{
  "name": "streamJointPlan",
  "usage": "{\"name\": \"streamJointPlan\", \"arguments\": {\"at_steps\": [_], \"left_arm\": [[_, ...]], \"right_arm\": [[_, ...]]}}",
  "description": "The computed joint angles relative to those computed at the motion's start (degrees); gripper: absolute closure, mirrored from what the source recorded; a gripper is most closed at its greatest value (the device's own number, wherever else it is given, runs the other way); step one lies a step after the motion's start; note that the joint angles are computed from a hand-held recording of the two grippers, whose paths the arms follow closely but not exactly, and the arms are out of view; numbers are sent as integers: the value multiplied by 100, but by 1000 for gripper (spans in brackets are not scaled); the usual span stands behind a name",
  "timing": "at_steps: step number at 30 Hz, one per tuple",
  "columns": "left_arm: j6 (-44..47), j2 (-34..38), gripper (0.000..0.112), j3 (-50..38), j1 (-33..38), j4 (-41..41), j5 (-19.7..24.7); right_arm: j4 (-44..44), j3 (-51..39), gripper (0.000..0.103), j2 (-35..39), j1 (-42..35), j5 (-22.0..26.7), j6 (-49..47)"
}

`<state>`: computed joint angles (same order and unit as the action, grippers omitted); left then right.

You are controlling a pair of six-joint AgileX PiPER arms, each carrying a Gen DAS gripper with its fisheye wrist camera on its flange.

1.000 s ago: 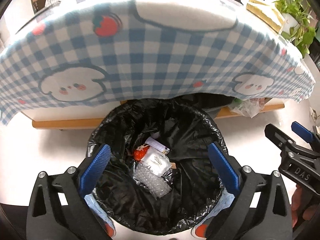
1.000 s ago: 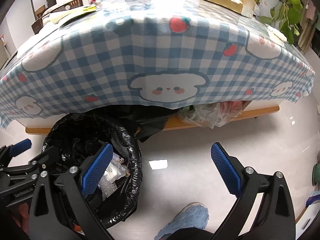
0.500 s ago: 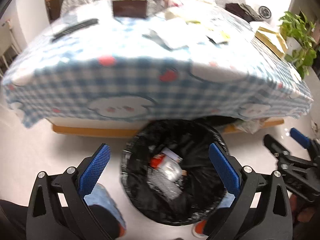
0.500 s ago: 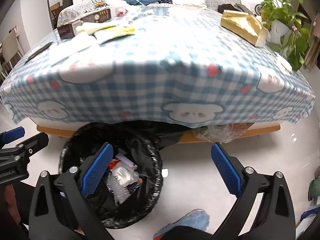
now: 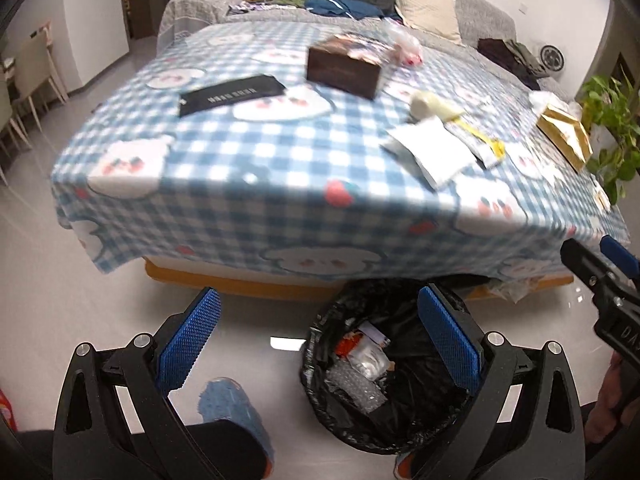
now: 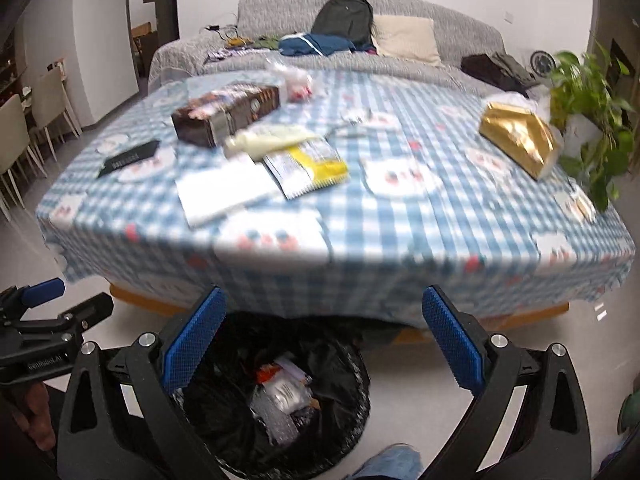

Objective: Collect trash
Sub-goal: 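Move both tools back over the table toward the remaining trash, then grasp the black sachet with the left tool while the right tool grasps the yellow snack wrapper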

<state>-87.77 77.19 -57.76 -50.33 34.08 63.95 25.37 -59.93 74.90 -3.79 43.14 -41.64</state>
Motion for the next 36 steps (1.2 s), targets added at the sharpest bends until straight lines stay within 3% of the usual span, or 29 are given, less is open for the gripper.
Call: {"name": "streamJointPlan", "arguments": {"at_steps": [6, 14, 25, 31, 36], "left_arm": [[732, -192, 15, -139, 669, -79, 51], [2357, 111, 15, -606, 2195, -564, -434], [4808, 964, 16, -1590, 4095, -1873, -1049], [6216, 1559, 16, -2339, 4699, -2513, -941], [7786, 2112, 16, -3001, 4979, -3067, -625]], "right_arm": [[-284, -537, 8, 404, 572, -60, 444], [-835, -1697, 8, 1364, 931, 69, 1032], [-1161, -3888, 8, 3099, 1011, 980, 1297], [-1254, -4885, 8, 3922, 1132, 1519, 1373], [-1355, -5244, 8, 4223, 1249, 1644, 1377]]}}
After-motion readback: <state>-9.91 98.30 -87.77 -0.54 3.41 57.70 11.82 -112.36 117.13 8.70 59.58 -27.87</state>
